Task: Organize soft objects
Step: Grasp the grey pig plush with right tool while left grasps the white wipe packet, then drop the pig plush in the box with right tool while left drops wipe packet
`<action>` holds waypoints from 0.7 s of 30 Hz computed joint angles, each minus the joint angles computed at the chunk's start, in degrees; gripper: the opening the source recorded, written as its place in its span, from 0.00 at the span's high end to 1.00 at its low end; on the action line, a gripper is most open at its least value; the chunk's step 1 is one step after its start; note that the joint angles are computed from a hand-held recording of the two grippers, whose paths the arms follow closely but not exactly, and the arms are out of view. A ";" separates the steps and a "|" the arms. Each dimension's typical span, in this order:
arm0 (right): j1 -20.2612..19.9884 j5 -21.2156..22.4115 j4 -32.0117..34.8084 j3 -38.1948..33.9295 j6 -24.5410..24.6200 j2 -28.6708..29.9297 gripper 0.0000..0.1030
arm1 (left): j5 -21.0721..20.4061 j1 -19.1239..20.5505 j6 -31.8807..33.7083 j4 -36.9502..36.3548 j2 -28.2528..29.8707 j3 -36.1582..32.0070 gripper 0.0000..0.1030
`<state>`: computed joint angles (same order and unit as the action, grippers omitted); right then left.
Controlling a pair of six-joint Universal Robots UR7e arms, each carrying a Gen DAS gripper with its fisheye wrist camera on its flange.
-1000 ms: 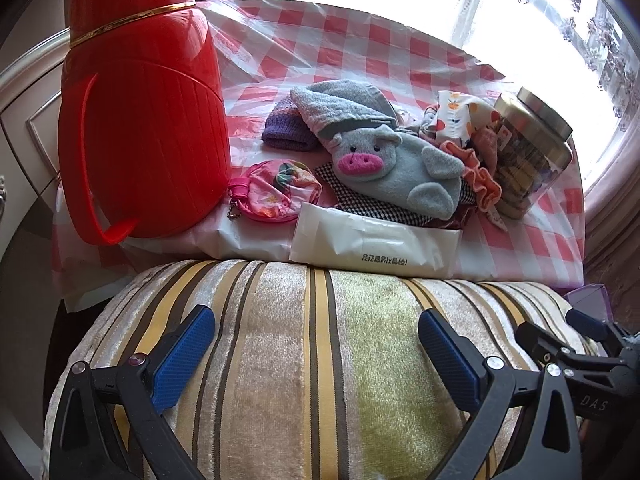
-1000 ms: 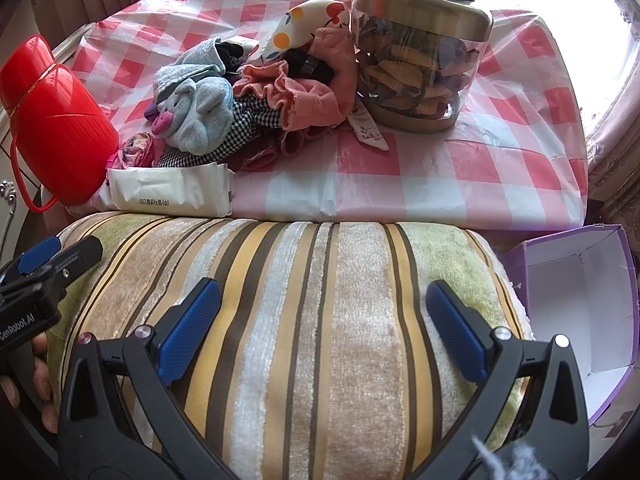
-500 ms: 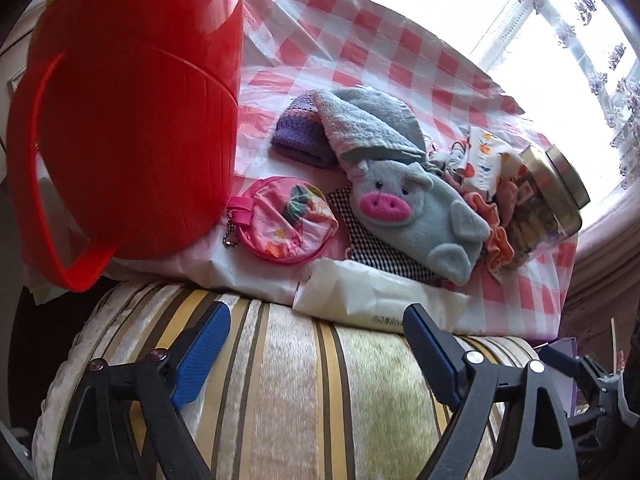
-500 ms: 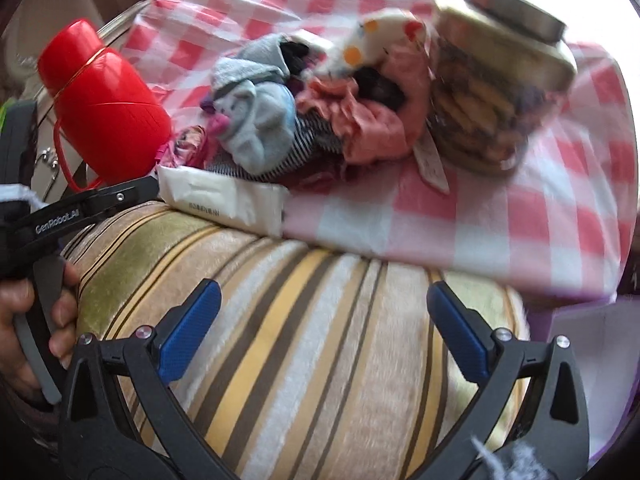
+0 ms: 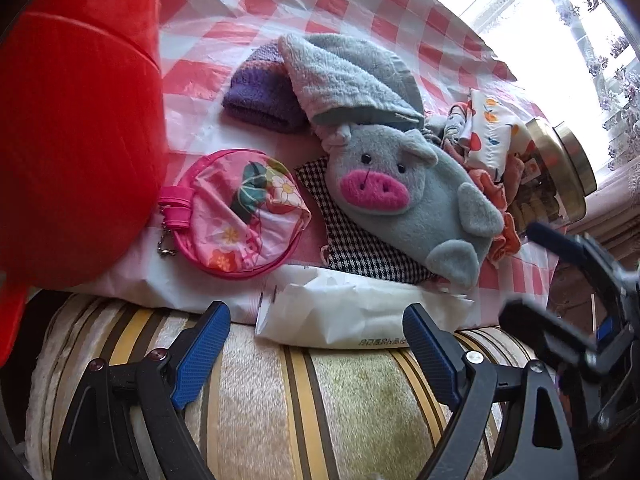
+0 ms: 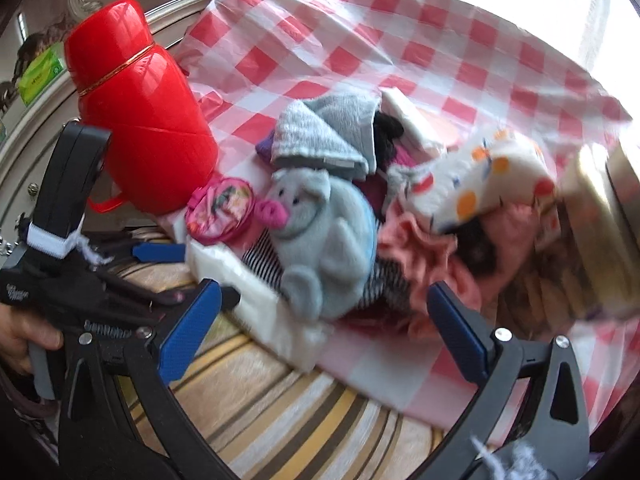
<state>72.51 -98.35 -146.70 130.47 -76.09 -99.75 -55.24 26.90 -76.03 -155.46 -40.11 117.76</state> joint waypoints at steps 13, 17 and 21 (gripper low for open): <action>4.96 -6.77 -1.61 -6.09 1.11 13.06 0.38 | -0.28 0.66 4.91 -6.48 0.99 1.19 0.43; 4.59 -6.65 -0.75 -5.74 0.58 12.22 0.63 | -1.47 0.51 7.73 -10.48 1.01 2.26 0.57; 3.79 -5.19 1.07 -5.25 0.27 9.57 0.76 | -1.86 -0.13 10.71 -14.63 1.15 3.35 0.78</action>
